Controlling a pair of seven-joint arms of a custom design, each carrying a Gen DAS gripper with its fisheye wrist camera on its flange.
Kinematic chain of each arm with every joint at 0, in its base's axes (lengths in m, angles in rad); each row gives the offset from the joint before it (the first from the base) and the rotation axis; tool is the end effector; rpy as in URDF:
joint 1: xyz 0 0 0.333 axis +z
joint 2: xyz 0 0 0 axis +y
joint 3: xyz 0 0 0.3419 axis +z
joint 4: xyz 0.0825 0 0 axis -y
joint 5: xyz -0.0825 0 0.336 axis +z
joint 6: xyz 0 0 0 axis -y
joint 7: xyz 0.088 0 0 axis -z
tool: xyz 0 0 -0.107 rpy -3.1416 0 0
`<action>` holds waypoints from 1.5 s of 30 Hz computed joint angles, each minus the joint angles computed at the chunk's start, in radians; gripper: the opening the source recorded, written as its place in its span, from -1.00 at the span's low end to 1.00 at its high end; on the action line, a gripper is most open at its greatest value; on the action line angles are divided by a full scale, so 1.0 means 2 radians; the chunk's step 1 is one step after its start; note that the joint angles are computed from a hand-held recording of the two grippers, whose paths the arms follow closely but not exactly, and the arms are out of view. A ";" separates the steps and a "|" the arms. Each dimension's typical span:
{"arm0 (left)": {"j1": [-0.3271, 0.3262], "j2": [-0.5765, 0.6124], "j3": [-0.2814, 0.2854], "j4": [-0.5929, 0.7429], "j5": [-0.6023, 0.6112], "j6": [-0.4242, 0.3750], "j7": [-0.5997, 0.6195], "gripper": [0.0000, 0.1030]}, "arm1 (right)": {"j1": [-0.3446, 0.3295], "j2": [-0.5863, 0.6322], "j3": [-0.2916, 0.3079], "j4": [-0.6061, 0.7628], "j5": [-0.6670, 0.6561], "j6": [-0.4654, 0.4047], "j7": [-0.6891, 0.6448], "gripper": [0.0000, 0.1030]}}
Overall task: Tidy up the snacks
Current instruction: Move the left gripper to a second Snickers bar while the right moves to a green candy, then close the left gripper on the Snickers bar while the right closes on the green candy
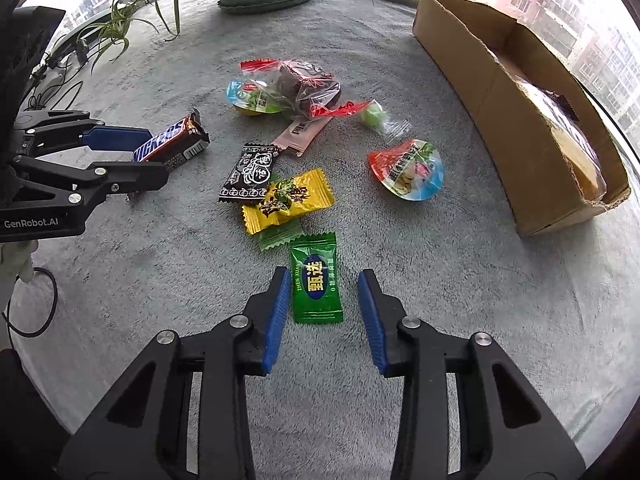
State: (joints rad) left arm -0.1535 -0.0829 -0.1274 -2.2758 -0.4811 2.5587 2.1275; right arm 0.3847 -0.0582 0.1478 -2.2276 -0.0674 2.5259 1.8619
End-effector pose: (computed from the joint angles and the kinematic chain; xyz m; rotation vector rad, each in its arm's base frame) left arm 0.4767 -0.1319 0.4817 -1.5345 2.5388 -0.7165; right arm 0.4354 0.2587 0.4880 -2.2617 1.6841 -0.2603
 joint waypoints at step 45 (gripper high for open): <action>-0.014 -0.005 0.003 0.040 -0.029 0.016 -0.011 -0.48 | -0.066 -0.086 -0.002 -0.036 0.010 0.053 0.022 -0.57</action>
